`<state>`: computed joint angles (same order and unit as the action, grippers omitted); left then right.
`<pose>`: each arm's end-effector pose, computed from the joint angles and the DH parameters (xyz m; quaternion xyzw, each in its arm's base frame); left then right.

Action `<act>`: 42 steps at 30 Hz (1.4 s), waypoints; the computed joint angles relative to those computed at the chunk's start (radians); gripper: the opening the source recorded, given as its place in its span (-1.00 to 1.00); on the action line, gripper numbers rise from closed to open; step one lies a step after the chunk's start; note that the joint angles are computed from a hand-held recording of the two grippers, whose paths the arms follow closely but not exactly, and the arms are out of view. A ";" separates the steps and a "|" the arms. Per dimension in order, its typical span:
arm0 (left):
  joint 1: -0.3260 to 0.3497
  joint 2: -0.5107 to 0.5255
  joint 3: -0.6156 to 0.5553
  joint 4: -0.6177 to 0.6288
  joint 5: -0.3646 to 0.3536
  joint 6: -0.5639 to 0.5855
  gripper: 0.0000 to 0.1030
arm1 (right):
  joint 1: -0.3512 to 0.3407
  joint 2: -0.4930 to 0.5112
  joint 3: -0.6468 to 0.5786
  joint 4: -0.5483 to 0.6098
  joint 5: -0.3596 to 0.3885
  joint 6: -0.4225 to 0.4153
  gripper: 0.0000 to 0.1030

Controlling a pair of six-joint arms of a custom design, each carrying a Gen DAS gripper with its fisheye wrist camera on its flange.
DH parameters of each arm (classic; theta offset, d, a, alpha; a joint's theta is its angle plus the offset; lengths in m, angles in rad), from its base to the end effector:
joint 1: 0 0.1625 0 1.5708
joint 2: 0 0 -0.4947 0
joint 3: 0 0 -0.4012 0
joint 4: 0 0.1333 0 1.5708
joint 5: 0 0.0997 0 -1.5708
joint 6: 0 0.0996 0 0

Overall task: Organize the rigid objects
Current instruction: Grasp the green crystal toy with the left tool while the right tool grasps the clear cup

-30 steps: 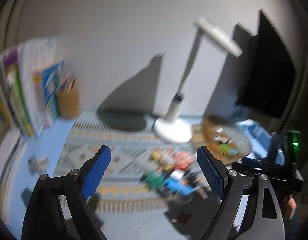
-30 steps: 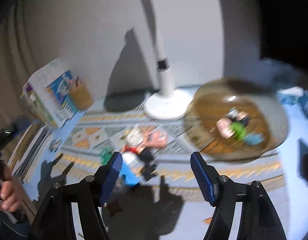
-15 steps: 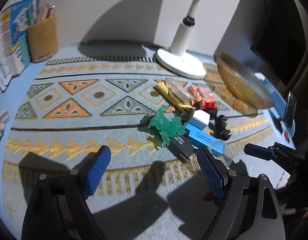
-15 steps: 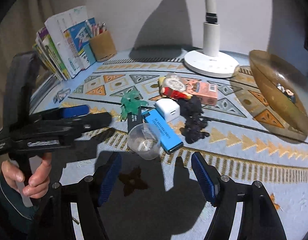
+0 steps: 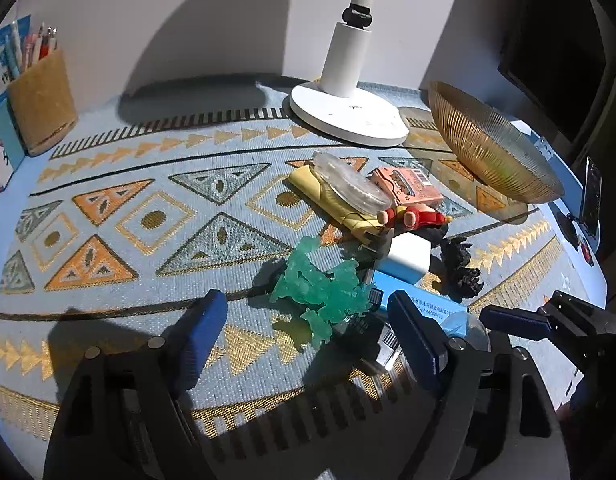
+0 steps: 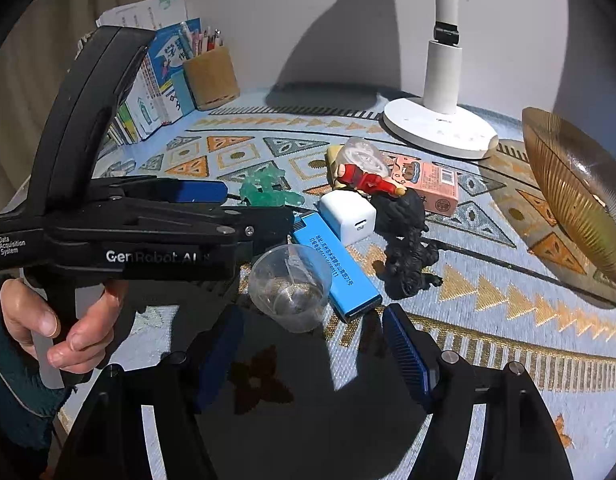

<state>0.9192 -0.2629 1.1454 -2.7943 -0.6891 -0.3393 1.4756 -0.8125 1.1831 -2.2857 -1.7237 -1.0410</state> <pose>-0.3470 -0.8015 -0.0451 0.0671 0.8917 -0.3349 0.2970 0.0376 -0.8487 0.3173 0.4358 -0.8805 0.1035 0.1553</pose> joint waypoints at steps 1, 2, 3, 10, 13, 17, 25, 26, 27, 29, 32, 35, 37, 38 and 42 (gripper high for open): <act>-0.001 0.000 0.000 -0.005 0.001 0.002 0.58 | 0.000 0.002 -0.001 0.000 -0.001 0.004 0.37; -0.001 0.000 0.004 -0.019 -0.002 0.007 0.58 | 0.000 0.005 -0.004 0.004 -0.003 0.008 0.37; 0.000 -0.001 0.005 -0.024 -0.003 0.008 0.58 | 0.001 0.008 -0.008 0.006 -0.004 0.010 0.37; 0.004 0.006 -0.014 -0.002 -0.016 0.008 0.25 | 0.010 0.013 0.015 -0.061 -0.010 -0.009 0.37; 0.005 0.014 -0.029 0.008 -0.020 0.019 0.04 | 0.011 0.017 0.015 -0.077 -0.012 -0.014 0.20; 0.008 0.013 -0.022 -0.022 -0.026 0.027 -0.11 | 0.009 0.019 0.011 -0.073 -0.006 -0.011 0.05; -0.005 -0.014 0.072 -0.220 0.010 0.023 -0.11 | -0.008 0.003 -0.012 0.009 0.068 0.014 -0.30; -0.005 -0.022 0.092 -0.254 0.003 0.017 -0.11 | -0.012 -0.005 -0.010 0.016 0.081 0.019 -0.30; -0.003 -0.028 0.109 -0.280 -0.004 0.012 -0.11 | -0.015 -0.014 -0.006 0.015 0.087 0.023 -0.30; 0.001 -0.041 0.139 -0.323 -0.015 -0.004 -0.11 | -0.022 -0.031 0.002 -0.013 0.086 0.025 -0.30; 0.004 -0.046 0.149 -0.345 -0.014 -0.023 -0.11 | -0.033 -0.041 -0.013 -0.053 0.070 0.039 -0.30; 0.002 -0.038 0.136 -0.326 -0.002 -0.023 -0.11 | -0.047 -0.017 -0.079 -0.057 0.024 0.084 -0.30; 0.000 -0.030 0.124 -0.310 0.014 -0.015 -0.11 | -0.058 0.012 -0.142 -0.017 -0.001 0.126 -0.30; -0.001 -0.029 0.122 -0.304 0.017 -0.013 -0.11 | -0.063 0.021 -0.165 0.000 -0.012 0.141 -0.30; 0.002 -0.032 0.124 -0.293 0.017 -0.022 -0.11 | -0.075 0.039 -0.203 0.034 -0.028 0.172 -0.30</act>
